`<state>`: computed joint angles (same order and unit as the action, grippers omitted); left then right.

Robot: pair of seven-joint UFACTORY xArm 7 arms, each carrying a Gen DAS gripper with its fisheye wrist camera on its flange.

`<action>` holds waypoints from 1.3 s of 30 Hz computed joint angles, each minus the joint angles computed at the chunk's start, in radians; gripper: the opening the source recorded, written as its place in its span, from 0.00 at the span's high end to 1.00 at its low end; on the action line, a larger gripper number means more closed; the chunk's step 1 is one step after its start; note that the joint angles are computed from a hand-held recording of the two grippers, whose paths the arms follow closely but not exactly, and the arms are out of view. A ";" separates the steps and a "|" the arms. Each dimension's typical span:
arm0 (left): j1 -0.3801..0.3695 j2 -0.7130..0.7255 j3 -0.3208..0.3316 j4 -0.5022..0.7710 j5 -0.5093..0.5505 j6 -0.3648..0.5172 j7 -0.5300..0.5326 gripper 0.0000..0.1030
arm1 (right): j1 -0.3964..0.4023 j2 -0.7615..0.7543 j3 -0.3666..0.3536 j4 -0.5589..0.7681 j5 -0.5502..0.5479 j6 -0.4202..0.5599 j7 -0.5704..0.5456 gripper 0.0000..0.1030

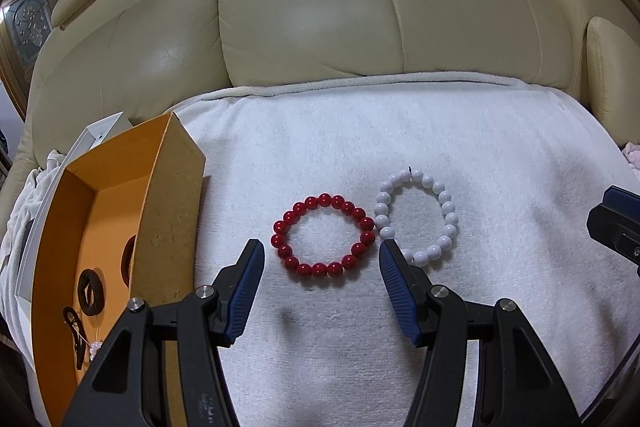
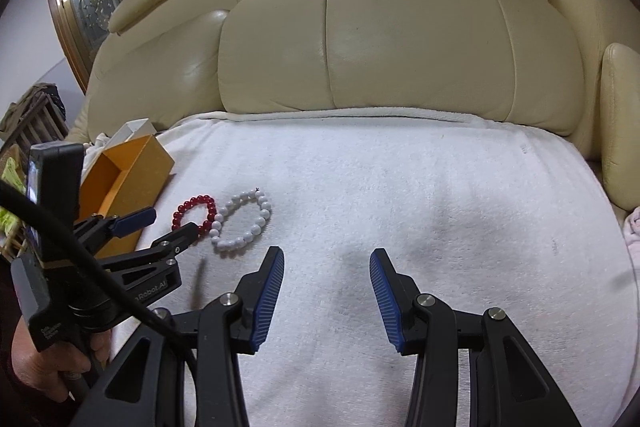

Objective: Organize jewelry
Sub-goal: 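Move both open grippers closer over the red and white bead bracelets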

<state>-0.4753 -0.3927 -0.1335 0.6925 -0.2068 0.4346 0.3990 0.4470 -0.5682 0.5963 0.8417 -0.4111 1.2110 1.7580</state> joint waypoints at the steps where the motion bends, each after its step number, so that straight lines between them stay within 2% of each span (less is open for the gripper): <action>1: 0.001 0.001 0.001 0.001 0.000 0.001 -0.001 0.41 | 0.000 0.003 0.001 0.002 -0.001 0.000 -0.001 0.53; 21: 0.018 -0.006 0.020 -0.009 0.001 0.006 0.053 0.41 | 0.014 0.105 -0.020 0.049 -0.049 0.003 0.003 0.53; 39: 0.026 -0.005 0.016 -0.011 0.006 0.002 0.053 0.41 | 0.045 0.132 -0.054 0.047 -0.072 -0.009 0.011 0.53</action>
